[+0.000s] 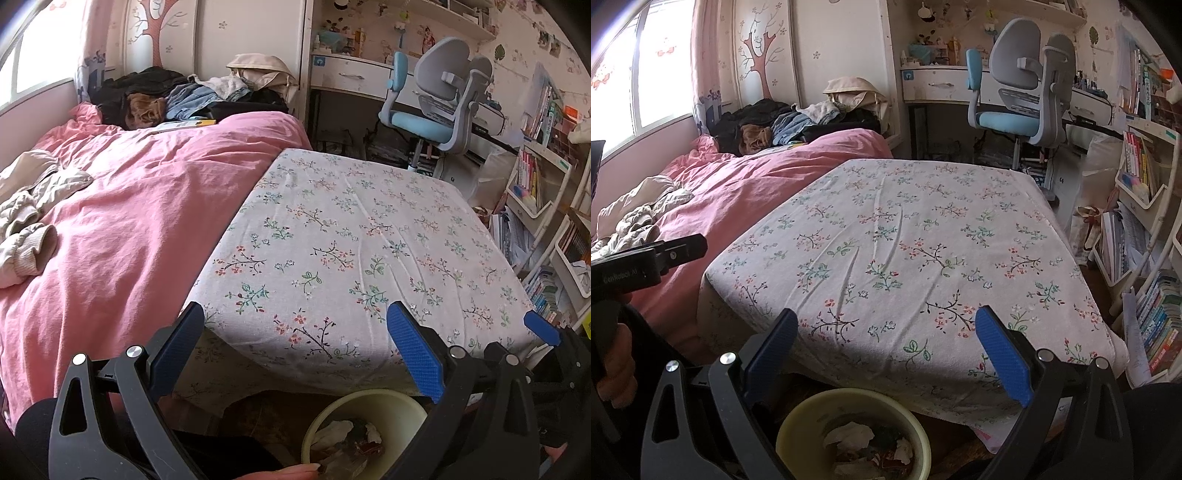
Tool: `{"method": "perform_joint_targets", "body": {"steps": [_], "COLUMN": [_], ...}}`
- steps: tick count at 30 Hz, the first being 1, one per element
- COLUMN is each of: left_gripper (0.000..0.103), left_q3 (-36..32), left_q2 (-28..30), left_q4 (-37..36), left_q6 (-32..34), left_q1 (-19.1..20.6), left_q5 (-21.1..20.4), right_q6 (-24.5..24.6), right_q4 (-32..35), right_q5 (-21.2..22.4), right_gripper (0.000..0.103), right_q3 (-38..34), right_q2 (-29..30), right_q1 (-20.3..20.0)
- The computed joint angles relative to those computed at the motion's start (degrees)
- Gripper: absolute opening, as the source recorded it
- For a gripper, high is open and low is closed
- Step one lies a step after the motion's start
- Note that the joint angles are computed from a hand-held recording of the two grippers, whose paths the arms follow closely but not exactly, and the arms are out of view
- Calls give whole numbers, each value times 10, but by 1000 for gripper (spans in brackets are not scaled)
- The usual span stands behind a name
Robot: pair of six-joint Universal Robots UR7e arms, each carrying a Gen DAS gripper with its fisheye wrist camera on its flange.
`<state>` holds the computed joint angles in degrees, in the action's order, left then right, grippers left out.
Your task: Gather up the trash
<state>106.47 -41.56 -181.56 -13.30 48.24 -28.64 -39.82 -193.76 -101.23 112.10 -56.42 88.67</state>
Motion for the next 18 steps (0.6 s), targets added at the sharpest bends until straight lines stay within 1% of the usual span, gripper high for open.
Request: {"method": "perform_joint_targets", "body": {"steps": [10, 14, 18], "left_gripper": [96, 96, 96], "left_q3": [-1, 0, 10], "left_q2": [4, 3, 6], "left_q4": [-8, -13, -61], "left_q6": [10, 16, 40], "left_q1": [-1, 1, 1], "left_q5": [4, -9, -24], "right_q6": [-1, 1, 2], "right_q4": [-3, -2, -3], "right_q5": [-4, -3, -4], "right_gripper": [93, 93, 93], "right_q3": [0, 0, 1], "right_q2": [2, 2, 3], "right_q1": [2, 2, 3]}}
